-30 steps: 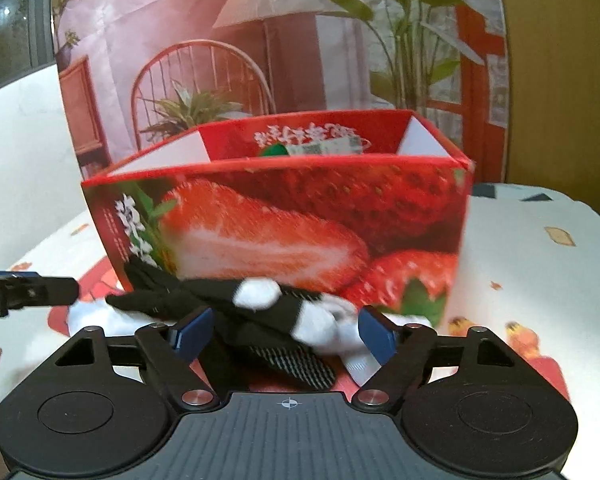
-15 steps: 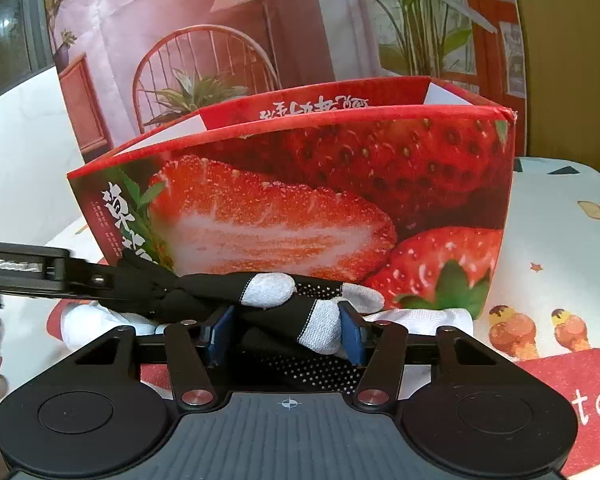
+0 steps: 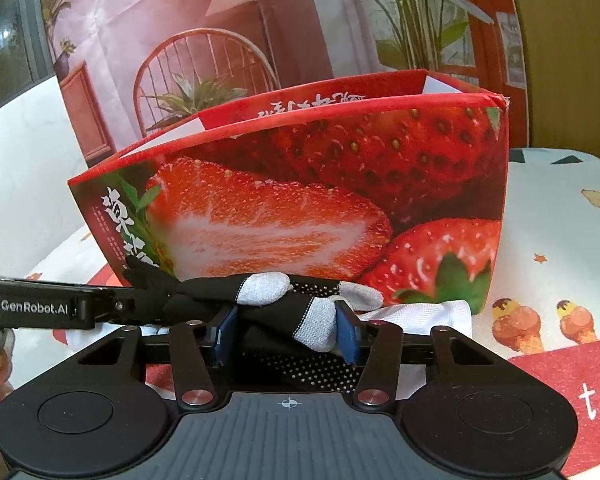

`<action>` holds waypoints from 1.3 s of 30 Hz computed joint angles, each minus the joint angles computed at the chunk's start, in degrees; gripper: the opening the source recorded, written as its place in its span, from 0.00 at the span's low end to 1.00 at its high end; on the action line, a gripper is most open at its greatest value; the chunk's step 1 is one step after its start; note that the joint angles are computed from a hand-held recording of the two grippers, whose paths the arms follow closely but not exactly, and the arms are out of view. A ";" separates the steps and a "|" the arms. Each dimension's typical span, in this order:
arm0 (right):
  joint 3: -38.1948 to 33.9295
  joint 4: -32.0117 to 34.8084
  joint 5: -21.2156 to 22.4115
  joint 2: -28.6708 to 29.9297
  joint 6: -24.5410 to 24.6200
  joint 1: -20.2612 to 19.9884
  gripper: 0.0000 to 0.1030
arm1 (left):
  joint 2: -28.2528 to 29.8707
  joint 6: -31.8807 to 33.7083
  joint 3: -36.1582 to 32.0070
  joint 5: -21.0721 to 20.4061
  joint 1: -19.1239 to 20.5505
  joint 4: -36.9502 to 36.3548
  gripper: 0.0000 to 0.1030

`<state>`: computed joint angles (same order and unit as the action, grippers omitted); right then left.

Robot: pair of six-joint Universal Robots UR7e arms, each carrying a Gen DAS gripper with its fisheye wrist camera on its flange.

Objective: Organize soft objects
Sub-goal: 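Close both tools on the black glove, then lift the glove with both tools and carry it over the box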

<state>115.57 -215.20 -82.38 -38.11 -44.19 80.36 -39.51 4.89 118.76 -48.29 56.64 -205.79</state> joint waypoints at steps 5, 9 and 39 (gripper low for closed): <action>0.27 -0.39 -0.08 0.02 0.04 0.04 0.43 | -0.12 -0.97 -0.04 1.14 -0.40 1.19 0.25; 0.28 -0.34 -0.13 -0.02 -0.05 0.03 0.43 | -0.85 -1.60 0.62 1.79 -0.56 2.06 0.31; 3.95 1.31 4.47 -3.14 -3.11 -0.35 0.06 | -5.06 -5.73 4.13 -3.80 -0.58 -1.39 0.09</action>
